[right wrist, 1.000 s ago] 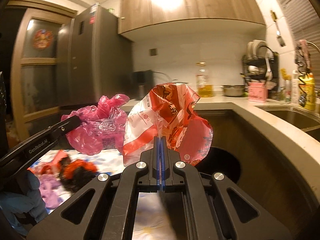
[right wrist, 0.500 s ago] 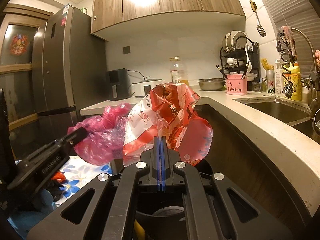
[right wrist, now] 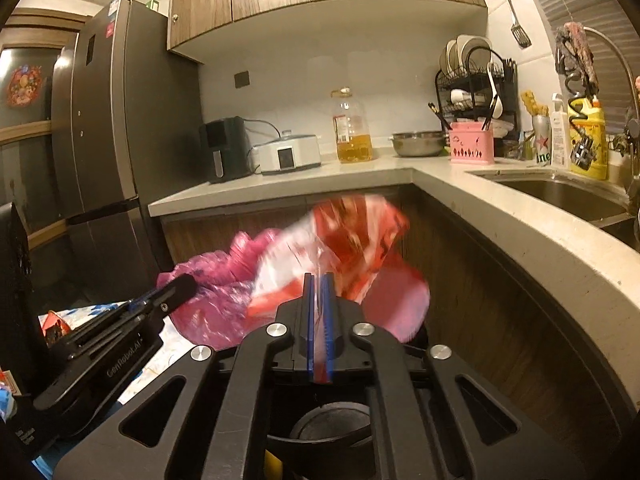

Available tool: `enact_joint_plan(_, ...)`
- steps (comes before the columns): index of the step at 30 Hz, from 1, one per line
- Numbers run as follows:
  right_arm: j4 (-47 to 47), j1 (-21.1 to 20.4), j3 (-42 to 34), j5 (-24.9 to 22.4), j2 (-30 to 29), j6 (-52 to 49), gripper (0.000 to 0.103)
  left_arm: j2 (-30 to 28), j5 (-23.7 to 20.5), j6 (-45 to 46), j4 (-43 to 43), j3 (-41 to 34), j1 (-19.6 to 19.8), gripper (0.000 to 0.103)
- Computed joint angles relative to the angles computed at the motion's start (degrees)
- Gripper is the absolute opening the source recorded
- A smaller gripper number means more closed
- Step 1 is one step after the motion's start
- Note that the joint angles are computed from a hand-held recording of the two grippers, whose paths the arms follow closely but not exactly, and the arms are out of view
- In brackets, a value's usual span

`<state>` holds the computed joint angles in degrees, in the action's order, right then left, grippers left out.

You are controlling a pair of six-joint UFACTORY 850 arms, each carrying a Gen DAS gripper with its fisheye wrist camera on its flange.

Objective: Collect trash
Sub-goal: 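Carry both bags over the black bin and open both tools to drop them, then move both open tools back over the trash on the table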

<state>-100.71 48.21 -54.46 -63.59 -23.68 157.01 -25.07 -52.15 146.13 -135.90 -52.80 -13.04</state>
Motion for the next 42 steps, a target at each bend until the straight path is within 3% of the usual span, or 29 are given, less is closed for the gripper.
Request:
enact_joint_plan(5, -0.3, -0.4, 0.5, 0.9, 0.0, 1.5, 0.023, -1.5, 2.2, -2.0, 2.5, -1.4, 0.1, 0.012)
enact_joint_plan(8, 0.0, -0.2, 0.8, 0.6, 0.2, 2.1, 0.027, -2.3, 3.1, -4.5, 4.3, -2.3, 0.5, 0.020)
enact_joint_plan(10, 0.5, -0.1, 1.2, 0.6, 0.5, 2.8, 0.031, -3.0, 3.2, -7.7, 6.1, -3.1, 1.1, 0.031)
enact_joint_plan(14, 1.9, 0.4, 1.4, 0.5, 0.6, 2.8, 0.041, -2.7, 3.6, -8.9, 6.0, -2.7, 2.1, 0.041)
enact_joint_plan(16, 2.4, 0.8, 1.5, 0.6, 0.7, 3.1, 0.046, -1.6, 4.0, -6.7, 3.7, -1.3, 2.4, 0.055)
enact_joint_plan(22, 3.8, 2.8, 0.4, 0.4, -0.3, 2.1, 0.065, 3.8, 4.2, 3.2, -6.2, 5.7, 4.6, 0.080)
enact_joint_plan(26, 4.2, 4.2, -0.8, 0.7, -1.3, 2.1, 0.075, 7.5, 3.1, 7.4, -10.4, 10.6, 7.3, 0.083)
enact_joint_plan(36, 3.3, 8.1, -6.9, 1.6, -6.1, -0.2, 0.076, 14.3, -2.2, 17.9, -19.2, 21.7, 16.5, 0.094)
enact_joint_plan(42, 2.4, 9.3, -12.4, 6.4, -10.7, -2.3, 0.076, 14.3, -3.9, 18.5, -20.1, 24.2, 23.8, 0.095)
